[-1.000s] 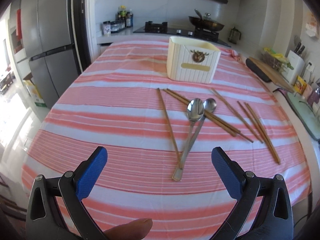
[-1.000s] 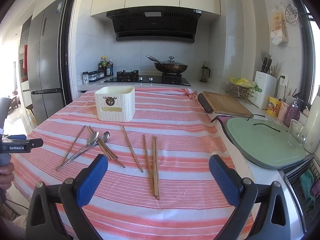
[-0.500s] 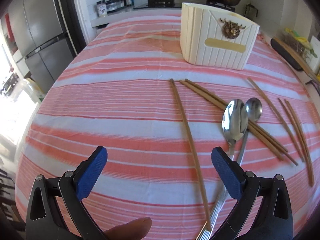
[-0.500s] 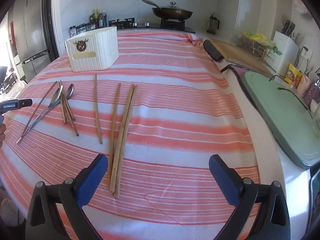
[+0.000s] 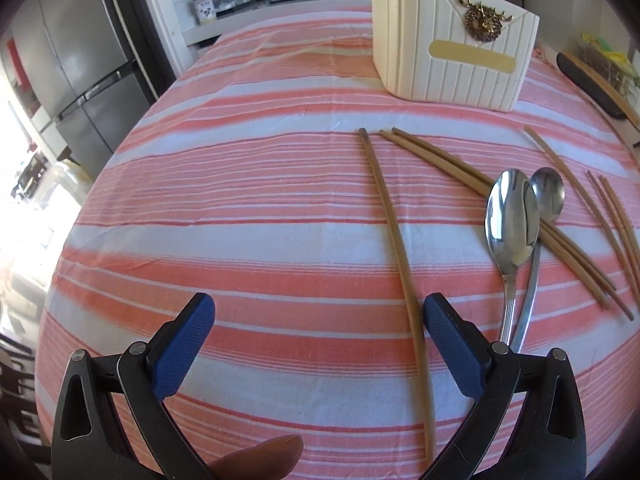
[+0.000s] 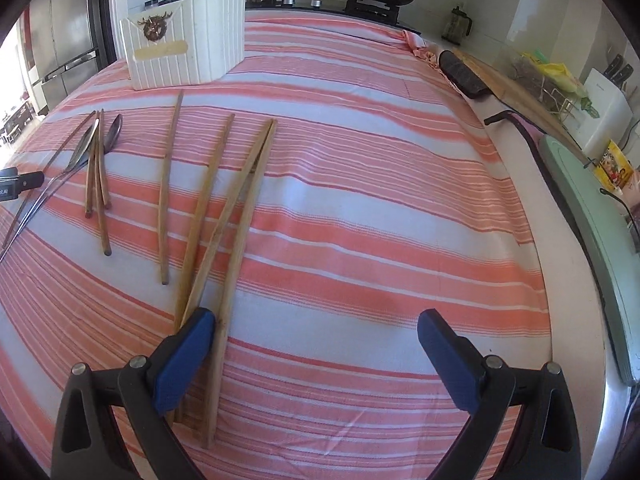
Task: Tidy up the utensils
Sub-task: 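Grasp a wooden chopstick with the left tool while the right tool grasps another chopstick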
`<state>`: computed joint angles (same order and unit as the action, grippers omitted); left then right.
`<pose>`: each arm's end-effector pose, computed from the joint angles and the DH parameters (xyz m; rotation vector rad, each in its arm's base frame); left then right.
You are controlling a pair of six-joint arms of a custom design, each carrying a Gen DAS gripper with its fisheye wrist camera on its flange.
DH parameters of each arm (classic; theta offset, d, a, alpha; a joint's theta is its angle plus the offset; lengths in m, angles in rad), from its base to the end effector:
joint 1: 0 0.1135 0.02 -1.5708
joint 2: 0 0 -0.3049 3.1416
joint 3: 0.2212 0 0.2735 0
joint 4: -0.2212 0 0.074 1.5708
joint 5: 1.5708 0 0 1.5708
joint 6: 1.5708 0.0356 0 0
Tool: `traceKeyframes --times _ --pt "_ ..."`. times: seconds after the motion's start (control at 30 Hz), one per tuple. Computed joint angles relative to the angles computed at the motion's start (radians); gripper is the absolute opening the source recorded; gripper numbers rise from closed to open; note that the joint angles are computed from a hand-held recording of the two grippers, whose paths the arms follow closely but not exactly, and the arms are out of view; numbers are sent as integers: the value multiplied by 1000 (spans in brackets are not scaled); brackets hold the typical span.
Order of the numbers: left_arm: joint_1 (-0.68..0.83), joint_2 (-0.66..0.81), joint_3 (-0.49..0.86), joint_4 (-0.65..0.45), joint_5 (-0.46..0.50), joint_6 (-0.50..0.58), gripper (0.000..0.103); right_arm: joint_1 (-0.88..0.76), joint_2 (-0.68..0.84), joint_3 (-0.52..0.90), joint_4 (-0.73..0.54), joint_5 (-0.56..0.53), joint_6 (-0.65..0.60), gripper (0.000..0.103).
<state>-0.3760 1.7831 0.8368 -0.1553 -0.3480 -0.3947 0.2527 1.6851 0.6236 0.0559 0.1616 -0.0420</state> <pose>0.3184 -0.1127 0.1343 -0.1322 2.5732 0.1880 0.2878 0.0684 0.1205 -0.3164 2.5417 -0.1280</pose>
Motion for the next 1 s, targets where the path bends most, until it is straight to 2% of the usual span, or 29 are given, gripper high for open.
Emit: traceKeyframes --times 0.13,0.23,0.3,0.33,0.4,0.43,0.47,0.5,0.67,0.77,0.8,1.0 --pt "0 9 19 -22 -3 28 103 -7 17 44 -41 -13 -14 101" --pt "33 12 39 -66 68 23 103 -15 35 84 -72 -65 -55 89" --pt "82 15 50 -91 170 24 103 -20 47 119 -108 -108 -82 73" --pt "95 11 50 -95 185 34 103 -23 54 136 -126 -133 -94 67" --pt "100 4 44 -100 180 70 103 -32 66 169 -161 -168 -109 40" --pt "107 -2 39 -102 189 84 103 -33 69 179 -172 -160 -108 34" --pt "114 -8 31 -101 197 95 103 -36 72 189 -184 -148 -109 24" --pt "123 -15 21 -99 203 107 103 -48 77 199 -198 -151 -111 21" --pt "175 -19 30 -132 248 182 103 -88 90 253 -304 -168 -95 21" --pt "194 23 96 -179 279 236 100 -86 132 323 -375 -188 -115 27" --pt "198 40 122 -191 288 258 98 -81 152 355 -396 -185 -126 27" --pt "212 159 327 -292 340 335 68 -57 313 590 -491 -219 -157 26"
